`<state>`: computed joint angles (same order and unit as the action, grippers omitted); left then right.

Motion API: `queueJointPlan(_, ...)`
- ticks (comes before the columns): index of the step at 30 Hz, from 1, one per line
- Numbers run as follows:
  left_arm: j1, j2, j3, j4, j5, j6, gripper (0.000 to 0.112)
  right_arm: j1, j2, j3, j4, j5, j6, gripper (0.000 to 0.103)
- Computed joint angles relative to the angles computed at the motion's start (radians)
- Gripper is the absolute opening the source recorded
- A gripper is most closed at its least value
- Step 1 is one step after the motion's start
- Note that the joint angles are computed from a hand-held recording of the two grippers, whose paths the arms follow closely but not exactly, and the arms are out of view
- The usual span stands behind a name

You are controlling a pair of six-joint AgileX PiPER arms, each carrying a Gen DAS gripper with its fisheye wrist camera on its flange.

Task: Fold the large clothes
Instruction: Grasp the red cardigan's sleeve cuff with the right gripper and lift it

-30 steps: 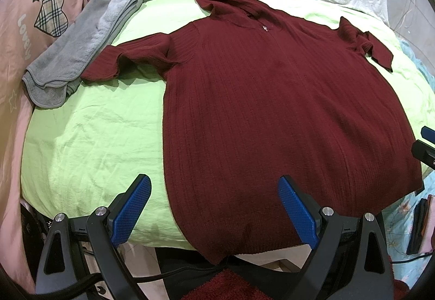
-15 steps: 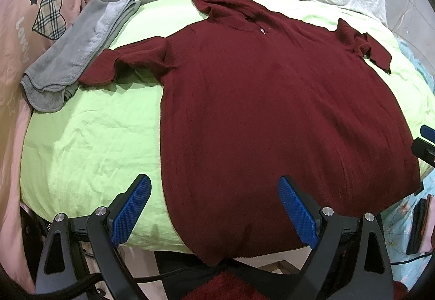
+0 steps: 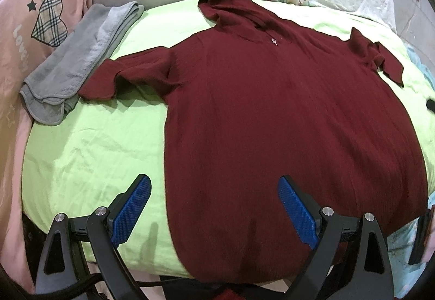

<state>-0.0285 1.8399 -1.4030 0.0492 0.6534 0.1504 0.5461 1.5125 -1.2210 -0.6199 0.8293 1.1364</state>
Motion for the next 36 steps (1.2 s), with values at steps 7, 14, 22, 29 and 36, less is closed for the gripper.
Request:
queueJointPlan(7,-0.037,0.084,-0.11,0.03,0.055,-0.016,0.095,-0.38,0.16,-0.1,0.321,-0.162,-0.364,0.09)
queueJointPlan(14,-0.062,0.164,-0.205,0.063,0.076,-0.048,0.095,-0.508,0.375,-0.301,0.375,-0.129,-0.555,0.082)
queueJointPlan(22,-0.074,0.215,-0.254,0.08,0.075,-0.046,0.095,-0.597,0.476,-0.367,0.405,-0.116,-0.618,0.009)
queueJointPlan(29,-0.069,0.23,-0.275,0.022,0.044,-0.003,0.095,-0.631,0.343,-0.309,0.822,-0.229,-0.859,0.006)
queueJointPlan(36,-0.034,0.215,-0.283,-0.073,0.015,0.07,0.095,-0.446,0.522,-0.605,1.062,-0.134,-0.992,0.006)
